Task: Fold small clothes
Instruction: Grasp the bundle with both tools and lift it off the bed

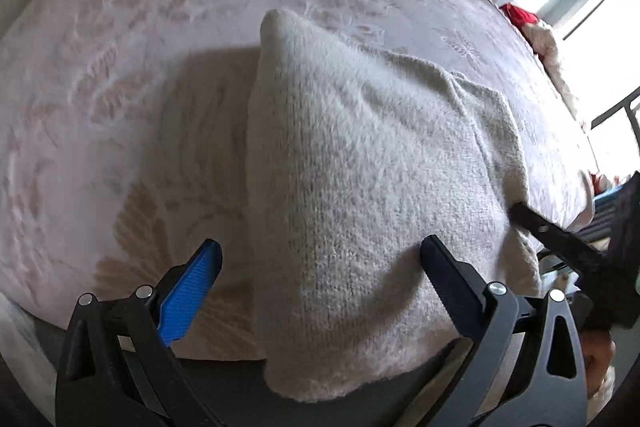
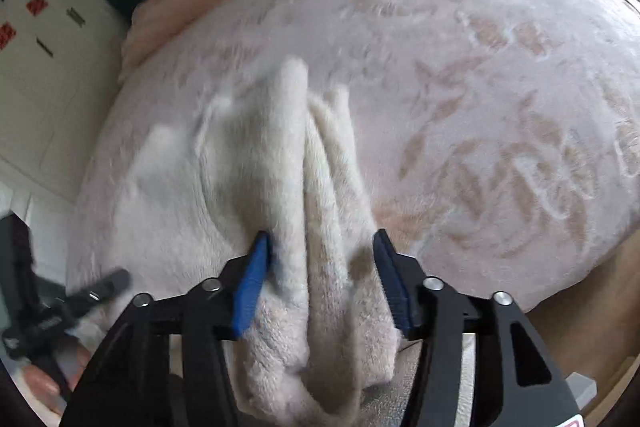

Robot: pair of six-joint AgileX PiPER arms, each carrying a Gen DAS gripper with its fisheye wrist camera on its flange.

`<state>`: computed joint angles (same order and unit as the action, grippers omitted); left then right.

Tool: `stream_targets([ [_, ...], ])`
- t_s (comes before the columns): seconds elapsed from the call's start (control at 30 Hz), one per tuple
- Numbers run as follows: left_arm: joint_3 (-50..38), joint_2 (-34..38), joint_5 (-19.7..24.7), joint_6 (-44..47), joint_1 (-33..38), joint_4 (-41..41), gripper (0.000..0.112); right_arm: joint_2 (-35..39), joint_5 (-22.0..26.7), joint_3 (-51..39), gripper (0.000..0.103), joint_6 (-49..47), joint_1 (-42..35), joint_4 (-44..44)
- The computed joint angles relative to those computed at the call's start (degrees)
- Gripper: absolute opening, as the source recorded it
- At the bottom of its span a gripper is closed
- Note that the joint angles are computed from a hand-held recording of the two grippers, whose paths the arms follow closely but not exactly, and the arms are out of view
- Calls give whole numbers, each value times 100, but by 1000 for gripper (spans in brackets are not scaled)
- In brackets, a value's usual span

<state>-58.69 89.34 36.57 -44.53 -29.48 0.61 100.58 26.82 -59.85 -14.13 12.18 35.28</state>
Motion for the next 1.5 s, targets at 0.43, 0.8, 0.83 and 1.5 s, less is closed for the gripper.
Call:
stream_targets([
  [0.43,144,706,-391,3435,1147,-3731,93,1382,915,-818,65,-1284,-595,2110],
  [0.8,-1182,-153,767,2700,791,-2474,46,-530,717,-711,29,-77,-73,1182],
  [0.83,-1325,-242,850,2637,745,-2360,46,-847,716,-731,29,76,-58,1054],
  [1.5,-7166,-911,2946,2573,-1390,1424,51,-2951,465,-3846,30,1483,985,-1237],
])
